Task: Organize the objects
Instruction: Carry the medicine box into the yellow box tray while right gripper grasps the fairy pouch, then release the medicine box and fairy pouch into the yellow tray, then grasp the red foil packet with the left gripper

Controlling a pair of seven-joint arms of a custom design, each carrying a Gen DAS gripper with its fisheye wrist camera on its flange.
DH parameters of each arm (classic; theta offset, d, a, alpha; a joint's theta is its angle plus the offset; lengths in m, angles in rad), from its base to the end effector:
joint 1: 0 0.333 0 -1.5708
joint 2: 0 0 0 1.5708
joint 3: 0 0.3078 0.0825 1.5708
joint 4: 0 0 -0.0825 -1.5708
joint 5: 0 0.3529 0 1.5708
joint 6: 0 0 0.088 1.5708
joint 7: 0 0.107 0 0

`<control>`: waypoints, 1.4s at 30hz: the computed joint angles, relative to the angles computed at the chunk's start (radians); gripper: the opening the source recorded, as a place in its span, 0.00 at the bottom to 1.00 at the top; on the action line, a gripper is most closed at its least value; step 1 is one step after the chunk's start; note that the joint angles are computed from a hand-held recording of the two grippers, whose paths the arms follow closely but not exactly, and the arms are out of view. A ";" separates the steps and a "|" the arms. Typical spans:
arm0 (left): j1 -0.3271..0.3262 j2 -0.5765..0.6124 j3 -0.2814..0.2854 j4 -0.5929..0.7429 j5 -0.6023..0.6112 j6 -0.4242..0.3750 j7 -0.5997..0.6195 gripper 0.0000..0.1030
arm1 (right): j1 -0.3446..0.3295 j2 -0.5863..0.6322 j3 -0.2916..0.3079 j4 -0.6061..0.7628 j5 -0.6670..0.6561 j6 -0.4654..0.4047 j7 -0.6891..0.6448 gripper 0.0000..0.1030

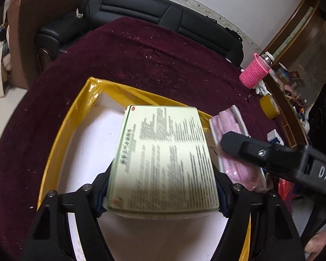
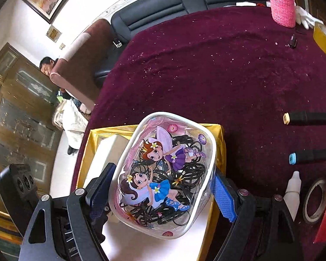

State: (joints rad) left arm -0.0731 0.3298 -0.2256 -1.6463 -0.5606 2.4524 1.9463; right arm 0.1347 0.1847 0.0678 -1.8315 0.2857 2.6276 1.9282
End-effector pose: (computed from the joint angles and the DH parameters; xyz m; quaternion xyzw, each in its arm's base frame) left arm 0.6368 -0.1765 0.4842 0.5613 -0.7545 0.3399 0.0072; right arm 0.6138 0.1162 0.5050 -0.5377 0.7812 -0.0480 0.3135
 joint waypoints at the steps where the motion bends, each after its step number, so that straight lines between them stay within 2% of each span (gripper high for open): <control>1: -0.001 0.007 0.001 0.009 0.000 -0.002 -0.005 0.76 | 0.006 0.005 -0.004 0.003 -0.018 -0.001 0.013 0.85; 5: 0.003 0.018 -0.001 0.032 -0.007 -0.013 -0.023 0.79 | 0.006 0.007 -0.002 0.002 -0.033 0.005 0.018 0.86; 14: 0.022 -0.028 -0.010 -0.010 -0.086 0.010 -0.005 0.81 | -0.008 -0.044 0.006 -0.056 0.057 0.053 -0.053 0.87; 18: 0.015 -0.099 -0.004 -0.070 -0.093 0.034 0.014 0.82 | 0.001 -0.156 -0.014 -0.165 0.048 0.123 -0.064 0.87; 20: 0.006 -0.160 -0.008 -0.122 -0.111 0.064 0.060 0.87 | 0.008 -0.260 -0.033 -0.271 -0.016 0.179 -0.048 0.89; 22: -0.011 -0.224 -0.014 -0.178 -0.146 0.103 0.130 0.91 | -0.010 -0.362 -0.040 -0.380 -0.154 0.236 0.038 0.91; 24: -0.038 -0.270 -0.016 -0.213 -0.176 0.126 0.200 0.94 | -0.096 -0.477 -0.005 -0.498 -0.350 0.279 0.183 0.92; 25: -0.056 -0.294 -0.021 -0.230 -0.196 0.132 0.246 0.95 | -0.166 -0.545 0.026 -0.564 -0.448 0.292 0.264 0.93; 27: -0.089 -0.314 -0.022 -0.244 -0.228 0.126 0.313 0.95 | -0.242 -0.643 0.040 -0.656 -0.538 0.294 0.351 0.95; 29: -0.128 -0.315 -0.031 -0.246 -0.218 0.125 0.350 0.95 | -0.255 -0.720 -0.005 -0.735 -0.558 0.292 0.386 0.96; 34: -0.216 -0.257 -0.059 -0.208 -0.053 0.125 0.253 0.95 | -0.286 -0.847 -0.155 -0.917 -0.527 0.316 0.424 0.96; 37: -0.251 -0.205 -0.073 -0.163 0.016 0.122 0.197 0.95 | -0.311 -0.862 -0.205 -0.977 -0.509 0.358 0.406 0.96; 40: -0.280 -0.171 -0.092 -0.144 0.064 0.177 0.235 0.95 | -0.316 -0.849 -0.261 -1.016 -0.482 0.408 0.361 0.95; 42: -0.320 -0.141 -0.090 -0.123 0.186 0.222 0.237 0.95 | -0.301 -0.845 -0.308 -1.039 -0.452 0.440 0.326 0.95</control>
